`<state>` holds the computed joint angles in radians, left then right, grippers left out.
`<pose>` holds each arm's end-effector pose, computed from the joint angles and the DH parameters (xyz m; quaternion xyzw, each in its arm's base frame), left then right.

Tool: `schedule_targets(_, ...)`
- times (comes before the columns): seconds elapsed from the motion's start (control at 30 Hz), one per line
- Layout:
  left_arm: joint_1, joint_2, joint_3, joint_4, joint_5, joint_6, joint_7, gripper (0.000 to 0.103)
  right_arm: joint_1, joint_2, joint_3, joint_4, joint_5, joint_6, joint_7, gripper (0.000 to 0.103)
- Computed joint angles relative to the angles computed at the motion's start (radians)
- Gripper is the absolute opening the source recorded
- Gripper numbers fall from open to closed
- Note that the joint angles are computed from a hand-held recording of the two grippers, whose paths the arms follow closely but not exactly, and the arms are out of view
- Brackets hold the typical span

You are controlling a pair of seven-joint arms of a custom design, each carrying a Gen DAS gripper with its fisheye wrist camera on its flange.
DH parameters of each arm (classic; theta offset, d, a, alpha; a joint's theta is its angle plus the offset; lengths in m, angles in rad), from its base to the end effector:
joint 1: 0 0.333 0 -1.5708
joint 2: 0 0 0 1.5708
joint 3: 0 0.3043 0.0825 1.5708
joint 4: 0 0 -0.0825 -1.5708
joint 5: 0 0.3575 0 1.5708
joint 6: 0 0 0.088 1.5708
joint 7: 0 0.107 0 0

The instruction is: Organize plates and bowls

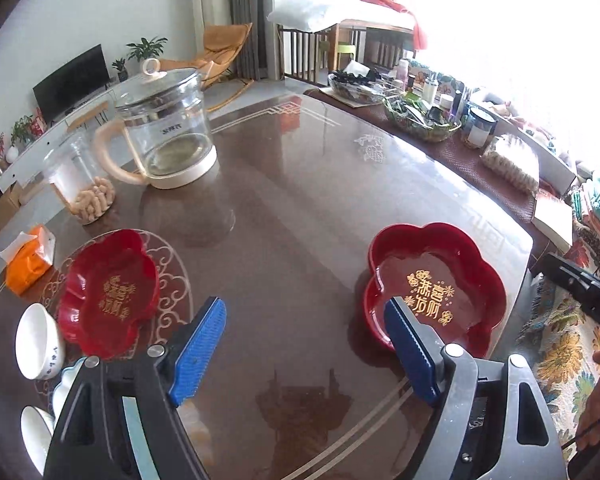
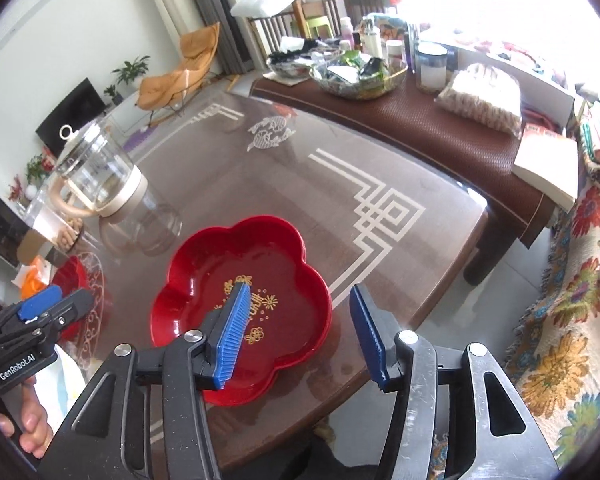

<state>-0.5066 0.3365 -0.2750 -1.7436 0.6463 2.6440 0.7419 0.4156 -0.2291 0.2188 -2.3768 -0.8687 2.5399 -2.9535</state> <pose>0.4704 -0.4606 0.4514 -0.5239 0.7836 -0.2813 0.1800 0.3765 0.2923 0.4503 -0.4846 0.7959 -0.2294 0.2814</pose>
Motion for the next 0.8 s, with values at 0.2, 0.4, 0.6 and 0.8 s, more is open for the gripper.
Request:
schedule_targets(0.2, 0.014, -0.329, 0.044, -0.421, 0.344, 0.096, -0.397, 0.082, 0.057, -0.004, 0.170, 0.082, -0.307, -0.220, 0.325, 0.068)
schedule_targets(0.4, 0.152, -0.633, 0.002, -0.755, 0.589, 0.266, -0.766, 0.103, 0.209, 0.193, 0.341, 0.216, -0.573, -0.698, 0.609, 0.077)
schedule_targets(0.6, 0.176, -0.760, 0.031, -0.920, 0.450, 0.298, -0.633, 0.103, 0.295, 0.353, 0.293, 0.342, -0.613, -0.655, 0.478, 0.077)
schedule_targets(0.8, 0.304, -0.845, -0.032, -1.027, 0.418, 0.361, -0.710, 0.103, 0.397, 0.421, 0.238, 0.400, -0.669, -0.669, 0.391, 0.077)
